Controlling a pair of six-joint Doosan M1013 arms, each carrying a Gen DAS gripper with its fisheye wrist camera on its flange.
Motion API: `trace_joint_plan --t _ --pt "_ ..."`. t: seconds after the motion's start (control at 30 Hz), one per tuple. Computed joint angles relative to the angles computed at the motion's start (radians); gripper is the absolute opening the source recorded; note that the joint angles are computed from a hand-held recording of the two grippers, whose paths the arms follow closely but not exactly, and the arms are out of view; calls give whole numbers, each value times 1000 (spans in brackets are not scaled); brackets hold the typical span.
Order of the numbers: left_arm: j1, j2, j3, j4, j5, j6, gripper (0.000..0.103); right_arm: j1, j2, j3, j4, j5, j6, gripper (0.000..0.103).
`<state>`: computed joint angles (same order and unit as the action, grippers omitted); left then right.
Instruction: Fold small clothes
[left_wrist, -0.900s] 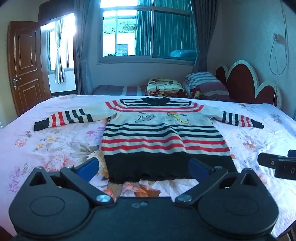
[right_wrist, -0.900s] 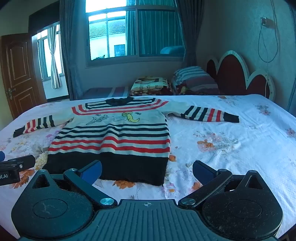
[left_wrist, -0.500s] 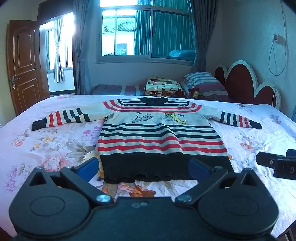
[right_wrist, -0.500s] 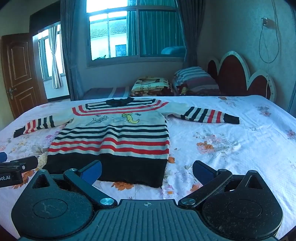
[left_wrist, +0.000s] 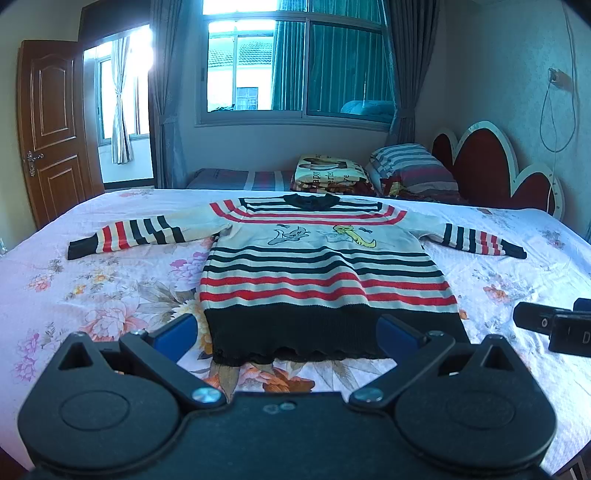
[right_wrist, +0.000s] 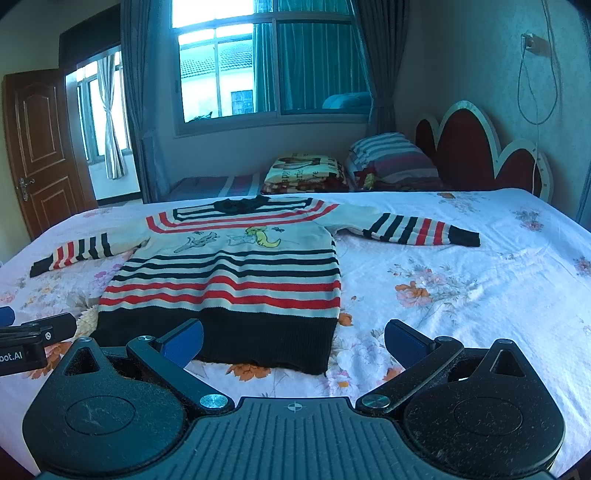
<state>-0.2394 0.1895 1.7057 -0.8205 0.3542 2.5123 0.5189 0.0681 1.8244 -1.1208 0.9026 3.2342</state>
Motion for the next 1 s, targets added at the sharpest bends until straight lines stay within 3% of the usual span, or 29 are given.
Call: trace_joint_plan --t 1.0 --pt "-6 -11 6 5 -14 0 102 3 -12 8 -9 -9 18 103"
